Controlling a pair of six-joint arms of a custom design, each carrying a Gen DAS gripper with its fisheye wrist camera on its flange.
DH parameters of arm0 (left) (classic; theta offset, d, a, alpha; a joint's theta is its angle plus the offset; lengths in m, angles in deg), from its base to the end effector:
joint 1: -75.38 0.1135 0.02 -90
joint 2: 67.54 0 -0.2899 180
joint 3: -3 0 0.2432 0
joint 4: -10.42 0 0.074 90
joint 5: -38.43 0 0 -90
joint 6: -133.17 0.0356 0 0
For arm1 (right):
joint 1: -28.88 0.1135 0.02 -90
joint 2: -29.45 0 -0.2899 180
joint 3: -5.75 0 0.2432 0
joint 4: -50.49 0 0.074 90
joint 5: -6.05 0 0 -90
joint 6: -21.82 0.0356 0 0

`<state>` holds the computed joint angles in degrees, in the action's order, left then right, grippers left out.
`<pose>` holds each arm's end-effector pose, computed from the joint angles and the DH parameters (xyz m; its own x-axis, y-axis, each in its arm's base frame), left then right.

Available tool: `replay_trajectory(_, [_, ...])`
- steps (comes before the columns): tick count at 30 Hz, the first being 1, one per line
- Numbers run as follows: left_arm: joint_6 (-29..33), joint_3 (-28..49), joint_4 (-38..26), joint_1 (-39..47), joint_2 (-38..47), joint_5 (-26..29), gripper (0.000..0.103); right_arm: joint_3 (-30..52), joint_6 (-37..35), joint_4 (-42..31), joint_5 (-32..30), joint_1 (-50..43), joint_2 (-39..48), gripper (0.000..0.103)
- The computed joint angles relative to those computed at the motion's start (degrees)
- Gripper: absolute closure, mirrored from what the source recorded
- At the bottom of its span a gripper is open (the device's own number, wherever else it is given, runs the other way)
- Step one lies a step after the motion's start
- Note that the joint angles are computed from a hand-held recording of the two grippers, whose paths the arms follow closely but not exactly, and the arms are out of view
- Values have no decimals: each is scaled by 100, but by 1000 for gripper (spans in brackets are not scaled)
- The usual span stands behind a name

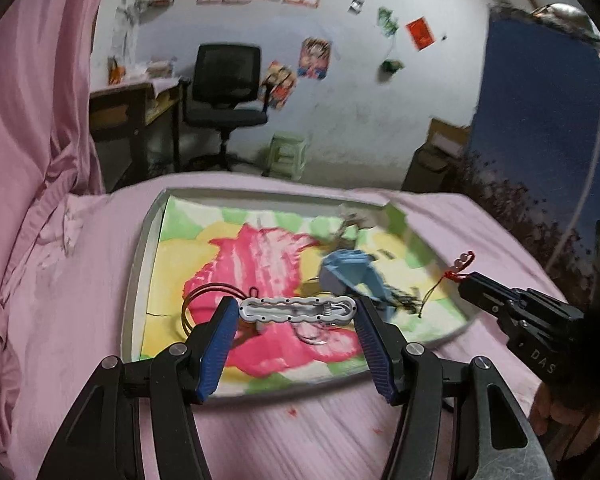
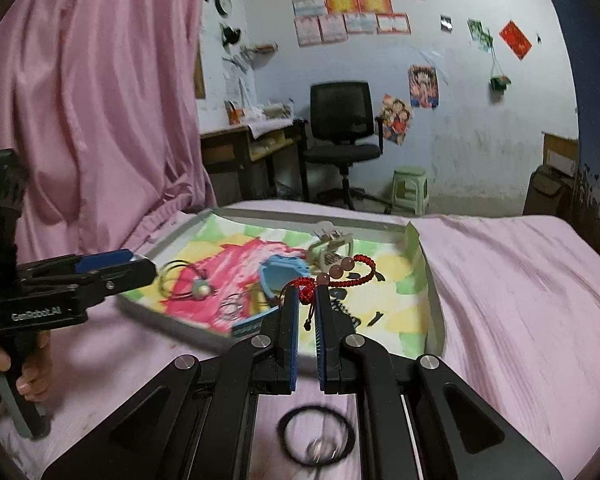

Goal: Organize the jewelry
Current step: 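Carry the white clip and red bracelet into the tray and open both tools, then withdraw both open tools from the tray toward the black hair tie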

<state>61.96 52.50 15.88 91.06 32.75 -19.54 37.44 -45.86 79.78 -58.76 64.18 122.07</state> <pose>0.2928 0.0626 0.1362 -0.6064 0.1134 -0.7870 0.3435 0.9300 -0.1306 0.2061 0.1274 0.1348 -0.4823 0.0796 -0.8724 -0.0476 0.9920 0.1168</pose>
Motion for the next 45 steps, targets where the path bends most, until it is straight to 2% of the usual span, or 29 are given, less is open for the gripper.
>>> replay_trajectory(4, [-281,418,-93,-272,456,-470,46,486,15,-314,-560,-482,519,96])
replay_trajectory(7, [-304,560,-99,-437,660,-824,46,749,3,-461,-817,-642,834,96])
replay_trajectory(11, [-167,613,-139,-536,869,-1001,46,962,-30,-627,-1004,-727,1123,96])
replay_trajectory(20, [13,579,-236,-506,934,-872,45,1085,-53,-785,-1177,-778,1318,95])
replay_trajectory(22, [40,568,-276,-485,911,-823,43,1111,-62,-831,-1190,-806,1327,95])
replay_trajectory(27, [72,244,35,-379,693,-572,28,990,-23,-782,-1165,-791,1223,94])
replay_trajectory(29, [22,72,222,-307,576,-442,27,881,-2,-716,-1088,-748,1135,91])
replay_trajectory(31, [-20,-36,314,-253,499,-380,26,780,17,-610,-1009,-707,1068,77])
replay_trajectory(32, [-43,-92,363,-218,461,-347,25,684,36,-521,-975,-688,1003,75])
replay_trajectory(38, [-276,-420,734,72,230,-49,17,239,32,-107,-587,-504,611,72])
replay_trajectory(40, [-394,-588,947,168,127,46,9,33,41,151,-385,-400,495,58])
replay_trajectory(42, [-541,-860,1309,290,-21,136,2,-210,66,444,-51,-221,346,50])
replay_trajectory(44, [-668,-1172,1738,389,-179,225,1,-463,80,687,335,17,142,45])
replay_trajectory(45, [-698,-1280,1863,410,-251,246,1,-508,84,703,456,83,66,39])
